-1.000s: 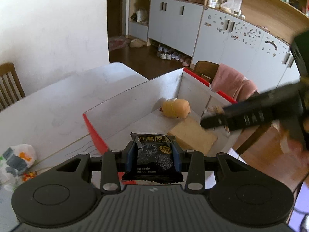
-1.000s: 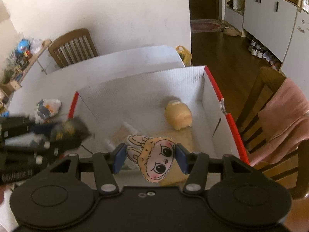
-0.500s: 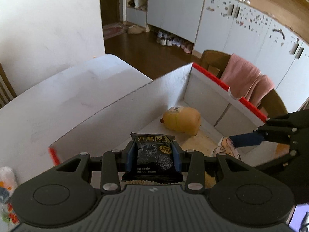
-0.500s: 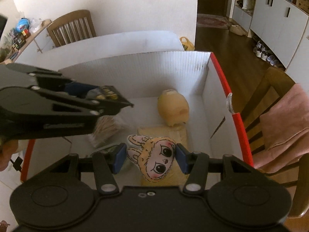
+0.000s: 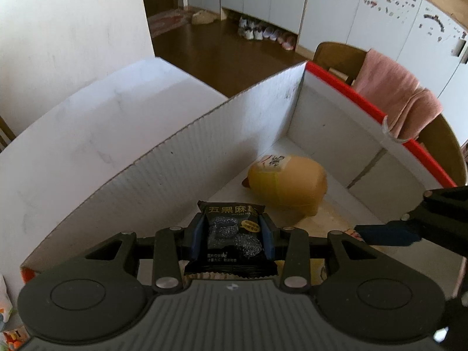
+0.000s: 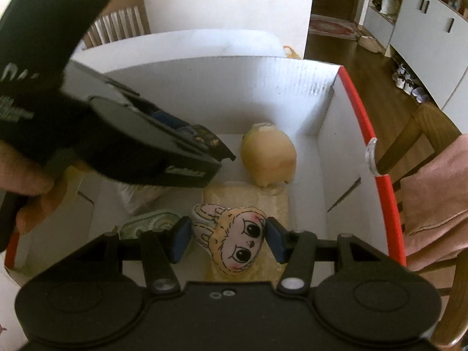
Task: Organize objects
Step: 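Lower snack bag and plush doll into the box and open both grippers, then withdraw both tools from the box back toward the table items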
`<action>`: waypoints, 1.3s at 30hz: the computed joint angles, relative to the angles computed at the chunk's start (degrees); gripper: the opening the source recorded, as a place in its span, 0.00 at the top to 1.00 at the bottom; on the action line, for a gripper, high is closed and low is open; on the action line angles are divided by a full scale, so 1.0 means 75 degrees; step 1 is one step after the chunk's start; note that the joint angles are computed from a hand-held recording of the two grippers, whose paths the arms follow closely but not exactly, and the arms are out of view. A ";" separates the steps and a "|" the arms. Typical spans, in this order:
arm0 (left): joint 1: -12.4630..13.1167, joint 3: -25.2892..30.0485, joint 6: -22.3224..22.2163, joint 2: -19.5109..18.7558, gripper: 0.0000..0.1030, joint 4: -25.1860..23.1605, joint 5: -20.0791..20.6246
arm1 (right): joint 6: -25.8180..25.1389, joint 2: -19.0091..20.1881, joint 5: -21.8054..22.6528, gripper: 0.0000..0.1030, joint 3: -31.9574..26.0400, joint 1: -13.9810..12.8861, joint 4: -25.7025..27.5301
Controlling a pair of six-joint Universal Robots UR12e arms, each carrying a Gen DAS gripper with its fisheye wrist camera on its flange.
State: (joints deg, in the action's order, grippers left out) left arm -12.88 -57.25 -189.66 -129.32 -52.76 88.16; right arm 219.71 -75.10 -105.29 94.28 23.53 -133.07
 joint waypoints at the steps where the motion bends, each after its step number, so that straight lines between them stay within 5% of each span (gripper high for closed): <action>1: 0.0000 0.0069 0.0006 -0.0041 0.63 -0.0112 -0.0004 | -0.0017 0.0015 -0.0004 0.48 -0.0011 -0.0004 0.0054; 14: 0.0021 0.0439 -0.0065 -0.0276 0.62 -0.0835 -0.0103 | -0.0042 -0.0021 0.0081 0.44 0.0086 -0.0067 0.0068; 20: 0.0022 0.0114 -0.0193 -0.0108 0.42 -0.0383 -0.0068 | 0.0000 -0.0064 0.0040 0.40 0.0160 -0.0043 -0.0041; 27: 0.0033 -0.0144 -0.0304 0.0092 0.42 -0.0034 -0.0164 | 0.0127 -0.0171 -0.0079 0.29 0.0230 0.0026 -0.0183; 39: 0.0134 -0.1245 -0.0614 0.0854 0.42 0.1150 -0.0327 | 0.0259 -0.0355 -0.0351 0.28 0.0186 0.0225 -0.0313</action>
State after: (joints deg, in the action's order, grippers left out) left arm -11.88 -66.59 -194.26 -122.91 -44.14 85.71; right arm 221.65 -77.77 -107.93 95.68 25.22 -135.42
